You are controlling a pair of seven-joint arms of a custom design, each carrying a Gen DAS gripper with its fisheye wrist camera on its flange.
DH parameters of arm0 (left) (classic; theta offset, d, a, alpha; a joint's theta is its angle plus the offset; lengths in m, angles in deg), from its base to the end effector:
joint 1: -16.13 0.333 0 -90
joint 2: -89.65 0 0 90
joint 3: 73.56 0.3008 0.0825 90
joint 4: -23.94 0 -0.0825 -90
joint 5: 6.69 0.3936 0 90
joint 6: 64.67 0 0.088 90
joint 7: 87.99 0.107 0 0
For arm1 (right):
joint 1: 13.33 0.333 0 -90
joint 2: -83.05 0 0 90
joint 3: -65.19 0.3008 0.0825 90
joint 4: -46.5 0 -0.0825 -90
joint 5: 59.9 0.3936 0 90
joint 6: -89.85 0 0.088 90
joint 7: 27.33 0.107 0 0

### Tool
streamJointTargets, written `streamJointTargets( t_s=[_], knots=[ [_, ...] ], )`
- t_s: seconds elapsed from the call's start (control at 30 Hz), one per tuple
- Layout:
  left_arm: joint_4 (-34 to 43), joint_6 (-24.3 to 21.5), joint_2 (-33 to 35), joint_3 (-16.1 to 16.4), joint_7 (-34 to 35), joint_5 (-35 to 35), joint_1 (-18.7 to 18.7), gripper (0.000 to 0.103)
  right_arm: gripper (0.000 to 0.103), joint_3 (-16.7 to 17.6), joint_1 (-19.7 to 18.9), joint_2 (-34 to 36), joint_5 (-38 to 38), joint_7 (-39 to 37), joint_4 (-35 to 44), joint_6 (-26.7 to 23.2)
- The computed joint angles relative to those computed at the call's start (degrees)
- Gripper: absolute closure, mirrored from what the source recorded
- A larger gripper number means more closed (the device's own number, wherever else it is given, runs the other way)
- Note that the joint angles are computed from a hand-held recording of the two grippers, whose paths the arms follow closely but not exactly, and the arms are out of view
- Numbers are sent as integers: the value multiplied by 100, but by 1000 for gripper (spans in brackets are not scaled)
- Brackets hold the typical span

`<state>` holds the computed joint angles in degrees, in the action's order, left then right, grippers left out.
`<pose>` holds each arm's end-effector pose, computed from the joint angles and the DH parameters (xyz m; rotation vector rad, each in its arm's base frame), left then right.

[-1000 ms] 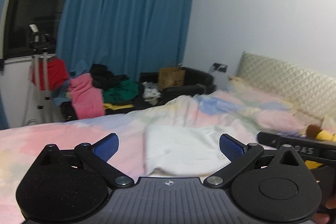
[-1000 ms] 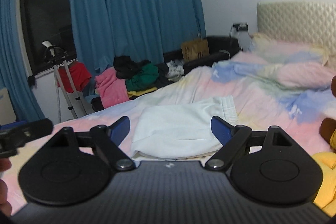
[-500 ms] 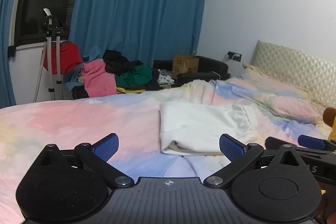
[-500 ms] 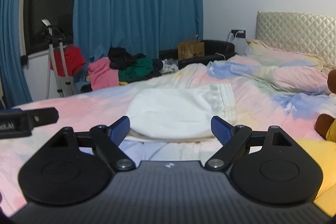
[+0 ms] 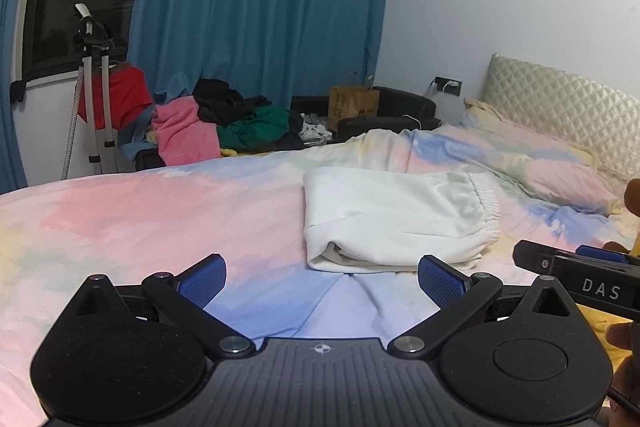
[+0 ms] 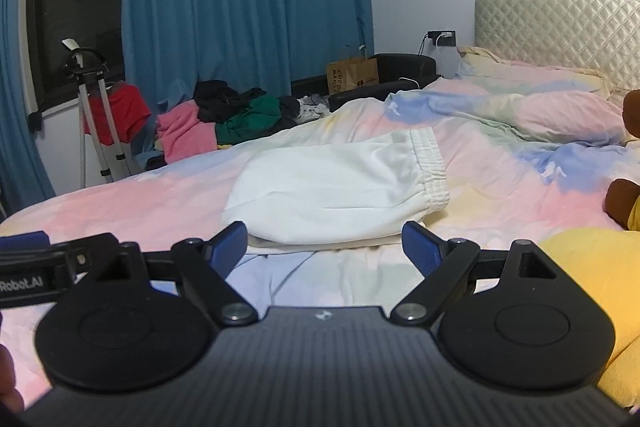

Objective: Fold clothes

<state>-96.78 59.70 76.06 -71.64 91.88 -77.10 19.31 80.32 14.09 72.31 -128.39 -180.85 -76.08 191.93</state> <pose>0.5343 0.0124 0.5563 -0.8277 2.2882 -1.4898 0.4264 0.2907 0.5048 -0.7453 2.1216 -1.3702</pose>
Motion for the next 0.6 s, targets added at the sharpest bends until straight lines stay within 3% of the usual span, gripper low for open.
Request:
streamJointTargets(
  t_s=[0.6],
  knots=[
    [-19, -62, -83, 59, 13, 5, 26, 0, 17, 4, 8, -16, 34, -44, -2, 10]
  ],
)
